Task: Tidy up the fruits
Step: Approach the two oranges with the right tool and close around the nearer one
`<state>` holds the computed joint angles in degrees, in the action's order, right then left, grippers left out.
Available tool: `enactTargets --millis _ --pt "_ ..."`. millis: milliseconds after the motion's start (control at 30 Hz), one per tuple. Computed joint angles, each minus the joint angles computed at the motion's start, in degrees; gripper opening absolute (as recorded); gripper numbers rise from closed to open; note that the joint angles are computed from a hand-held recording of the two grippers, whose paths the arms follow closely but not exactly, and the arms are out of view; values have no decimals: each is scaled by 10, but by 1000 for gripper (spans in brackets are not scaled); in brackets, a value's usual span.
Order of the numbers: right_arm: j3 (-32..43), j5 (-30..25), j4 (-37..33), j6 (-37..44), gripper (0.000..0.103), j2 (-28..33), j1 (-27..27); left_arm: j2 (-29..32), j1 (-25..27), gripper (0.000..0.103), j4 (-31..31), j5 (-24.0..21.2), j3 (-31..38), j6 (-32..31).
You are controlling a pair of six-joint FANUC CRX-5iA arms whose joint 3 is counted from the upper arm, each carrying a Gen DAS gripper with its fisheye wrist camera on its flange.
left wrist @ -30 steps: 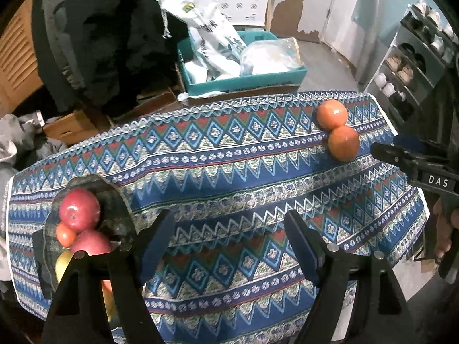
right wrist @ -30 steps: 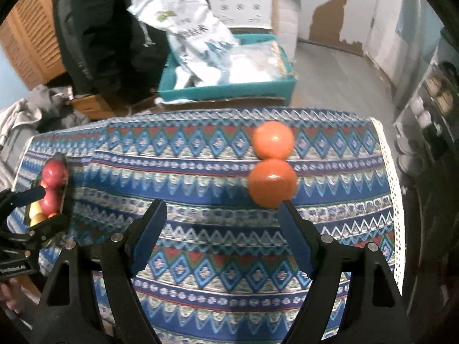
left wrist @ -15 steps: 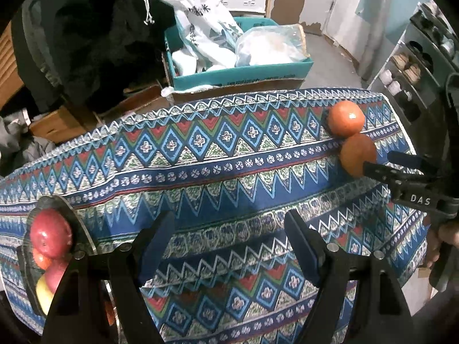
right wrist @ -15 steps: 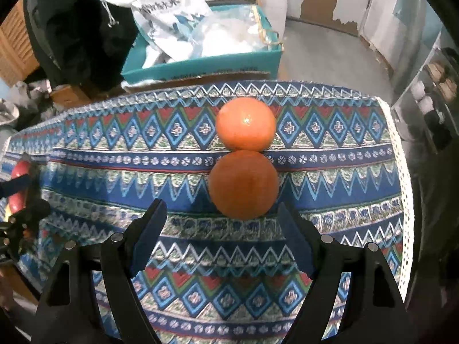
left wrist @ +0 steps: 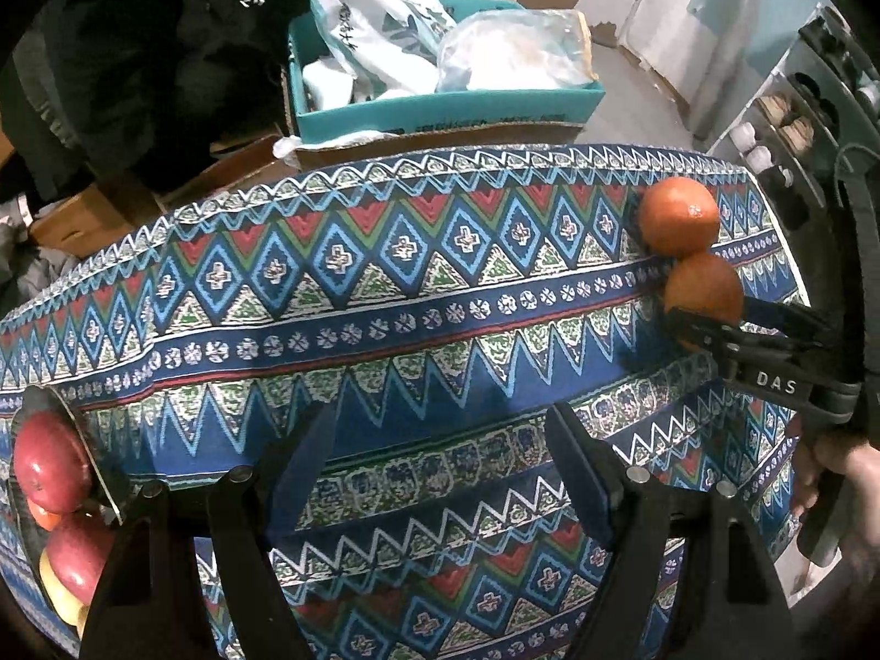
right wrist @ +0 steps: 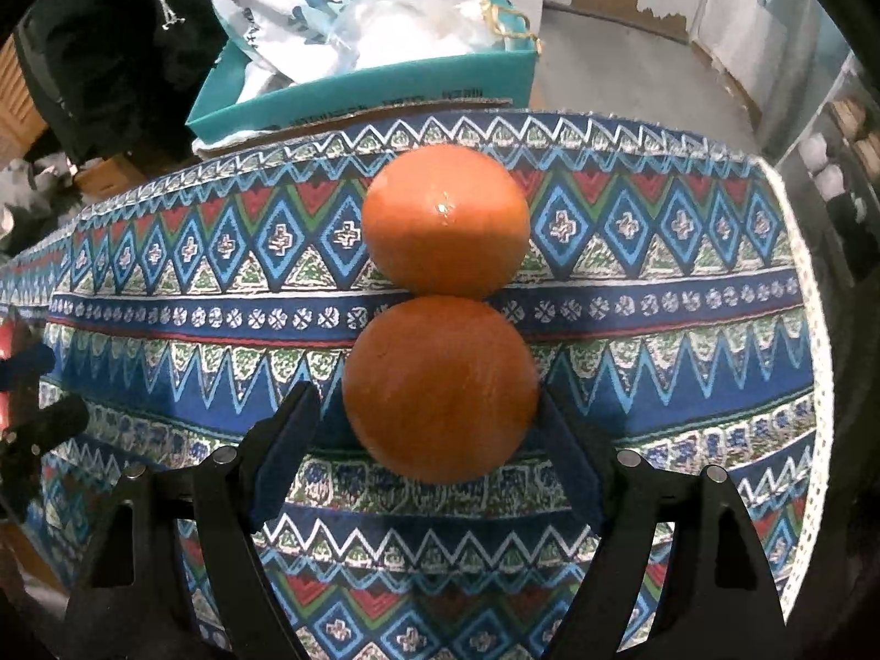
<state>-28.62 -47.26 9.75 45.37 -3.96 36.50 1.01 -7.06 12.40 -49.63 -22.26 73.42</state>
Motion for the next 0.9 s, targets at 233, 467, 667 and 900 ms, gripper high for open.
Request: enactTargets --millis 233,467,667,900 --pt "-5 7 -8 2 70 -6 -4 0 -6 80 7 0 1 -7" --pt "-39 -12 3 -31 70 -60 3 -5 -6 80 20 -6 0 -11" --pt "-67 -36 35 -81 70 -121 2 -9 -21 81 18 -15 2 -6" --pt "-88 -55 68 -115 70 -169 -7 -4 -55 81 14 -22 14 3"
